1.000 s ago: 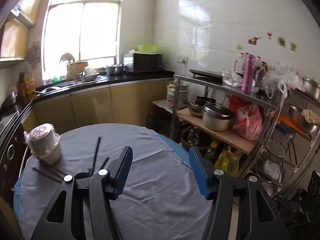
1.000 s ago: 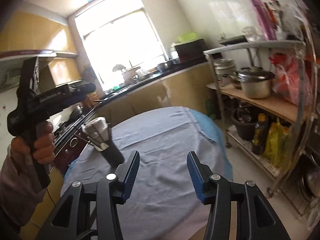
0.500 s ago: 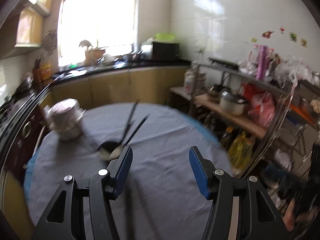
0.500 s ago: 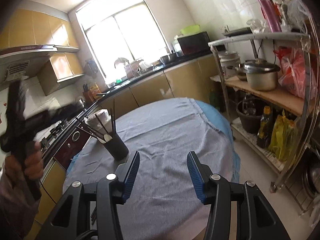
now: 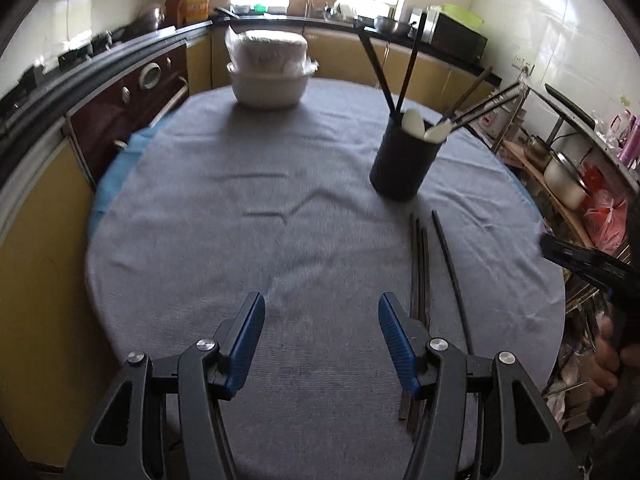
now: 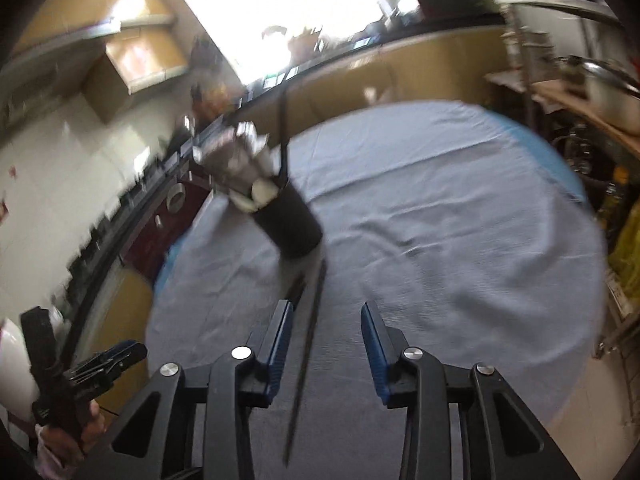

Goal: Organize utensils
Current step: 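Lower the right tool onto a loose dark chopstick and close on it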

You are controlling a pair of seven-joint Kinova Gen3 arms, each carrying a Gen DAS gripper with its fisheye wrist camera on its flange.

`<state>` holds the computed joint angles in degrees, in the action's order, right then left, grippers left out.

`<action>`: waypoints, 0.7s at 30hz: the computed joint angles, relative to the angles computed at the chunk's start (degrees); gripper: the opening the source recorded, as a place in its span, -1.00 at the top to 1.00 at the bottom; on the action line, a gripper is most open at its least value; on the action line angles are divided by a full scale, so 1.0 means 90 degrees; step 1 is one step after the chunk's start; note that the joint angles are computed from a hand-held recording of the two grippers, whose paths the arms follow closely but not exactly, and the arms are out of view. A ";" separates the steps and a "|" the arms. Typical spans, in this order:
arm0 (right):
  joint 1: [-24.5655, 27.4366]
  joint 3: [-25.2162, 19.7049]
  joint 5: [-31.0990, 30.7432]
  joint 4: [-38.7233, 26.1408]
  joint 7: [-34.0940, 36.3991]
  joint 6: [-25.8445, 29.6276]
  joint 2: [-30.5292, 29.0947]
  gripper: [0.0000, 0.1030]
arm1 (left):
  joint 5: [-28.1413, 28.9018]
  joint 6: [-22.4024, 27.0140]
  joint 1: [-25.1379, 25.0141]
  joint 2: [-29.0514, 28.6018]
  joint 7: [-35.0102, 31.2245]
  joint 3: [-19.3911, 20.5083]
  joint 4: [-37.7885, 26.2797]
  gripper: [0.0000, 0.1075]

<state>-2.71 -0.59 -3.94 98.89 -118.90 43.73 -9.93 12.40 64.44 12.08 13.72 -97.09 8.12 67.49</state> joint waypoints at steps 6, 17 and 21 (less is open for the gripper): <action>-0.0134 0.0018 -0.0311 -0.0743 0.0292 0.0702 0.1167 0.37 | 0.0298 0.0354 0.0114 0.0520 -0.0363 0.0216 -0.0223 -0.12; -0.0437 -0.0092 0.0293 -0.1150 0.0061 0.1246 0.1784 0.47 | 0.0029 0.0857 0.0598 0.1014 -0.0527 0.0193 -0.0540 -0.12; -0.0594 -0.0125 0.0561 -0.1217 -0.0004 0.1244 0.1900 0.47 | -0.0080 0.0691 0.0656 0.0964 -0.0500 0.0166 -0.0430 -0.12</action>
<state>-8.05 -1.71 1.11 87.94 -118.94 54.93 7.17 11.68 70.66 17.98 22.40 -101.59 9.61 63.62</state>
